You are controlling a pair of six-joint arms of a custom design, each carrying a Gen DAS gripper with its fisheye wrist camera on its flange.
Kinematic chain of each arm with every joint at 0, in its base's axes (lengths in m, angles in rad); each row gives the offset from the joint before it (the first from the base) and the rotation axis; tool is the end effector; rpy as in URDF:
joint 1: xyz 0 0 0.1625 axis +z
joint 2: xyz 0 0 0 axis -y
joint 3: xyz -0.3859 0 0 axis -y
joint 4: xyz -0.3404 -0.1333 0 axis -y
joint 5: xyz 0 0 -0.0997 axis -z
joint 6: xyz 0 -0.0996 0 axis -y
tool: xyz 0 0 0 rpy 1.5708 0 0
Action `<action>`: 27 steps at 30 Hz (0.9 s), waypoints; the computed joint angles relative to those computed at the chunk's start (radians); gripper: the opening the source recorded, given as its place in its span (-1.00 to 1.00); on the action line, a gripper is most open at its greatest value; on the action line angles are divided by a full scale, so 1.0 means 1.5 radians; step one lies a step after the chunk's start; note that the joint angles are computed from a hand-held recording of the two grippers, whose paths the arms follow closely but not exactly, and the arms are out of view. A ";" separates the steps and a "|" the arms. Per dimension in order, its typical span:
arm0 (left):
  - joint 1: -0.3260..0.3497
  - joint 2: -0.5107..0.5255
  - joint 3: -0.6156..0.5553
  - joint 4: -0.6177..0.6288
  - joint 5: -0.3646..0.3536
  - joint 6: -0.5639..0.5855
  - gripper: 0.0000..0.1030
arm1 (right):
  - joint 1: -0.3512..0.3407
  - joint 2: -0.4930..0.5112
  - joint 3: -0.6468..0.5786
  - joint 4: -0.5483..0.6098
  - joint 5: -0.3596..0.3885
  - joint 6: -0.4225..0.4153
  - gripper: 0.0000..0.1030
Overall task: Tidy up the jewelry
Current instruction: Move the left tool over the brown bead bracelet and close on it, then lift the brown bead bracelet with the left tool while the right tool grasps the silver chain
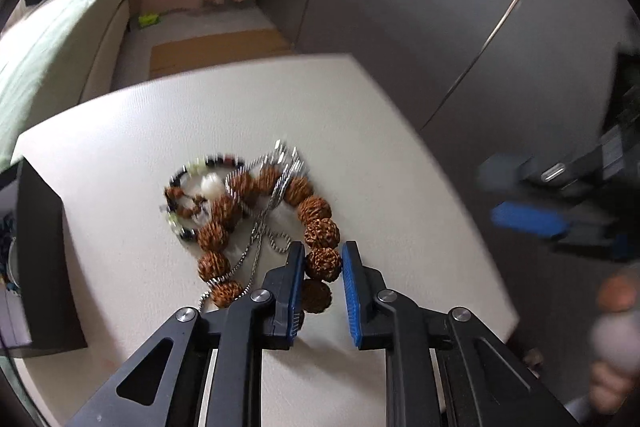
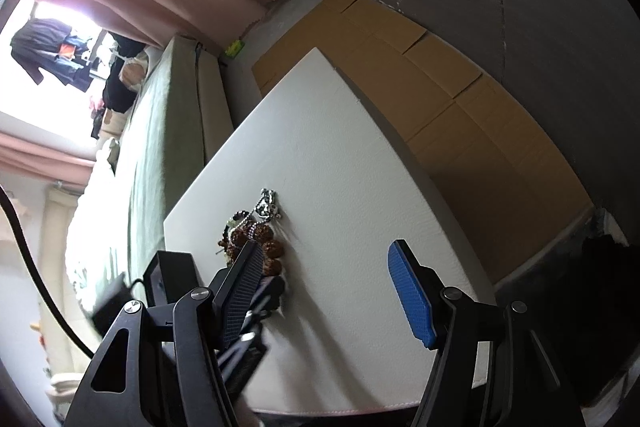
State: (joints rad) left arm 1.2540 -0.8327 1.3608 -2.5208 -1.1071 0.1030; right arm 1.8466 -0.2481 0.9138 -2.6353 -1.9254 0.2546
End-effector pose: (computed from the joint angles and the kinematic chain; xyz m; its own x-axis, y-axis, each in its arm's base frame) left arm -0.0432 -0.7026 0.2360 -0.8729 0.1932 -0.4480 0.3760 0.8516 -0.3654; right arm 0.3047 -0.7140 -0.0003 -0.9720 0.1017 0.2119 -0.0064 0.8898 -0.4564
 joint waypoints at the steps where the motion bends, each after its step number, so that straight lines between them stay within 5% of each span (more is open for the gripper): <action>1: 0.002 -0.010 0.002 -0.002 -0.019 -0.003 -0.62 | 0.001 0.003 -0.005 0.003 -0.001 -0.002 0.28; 19: 0.029 -0.123 0.017 -0.023 -0.202 -0.067 -0.62 | 0.014 0.057 -0.083 0.056 -0.002 -0.034 0.28; 27: 0.026 -0.164 0.047 -0.074 -0.183 -0.066 -0.62 | 0.025 0.105 -0.151 0.091 -0.007 -0.049 0.28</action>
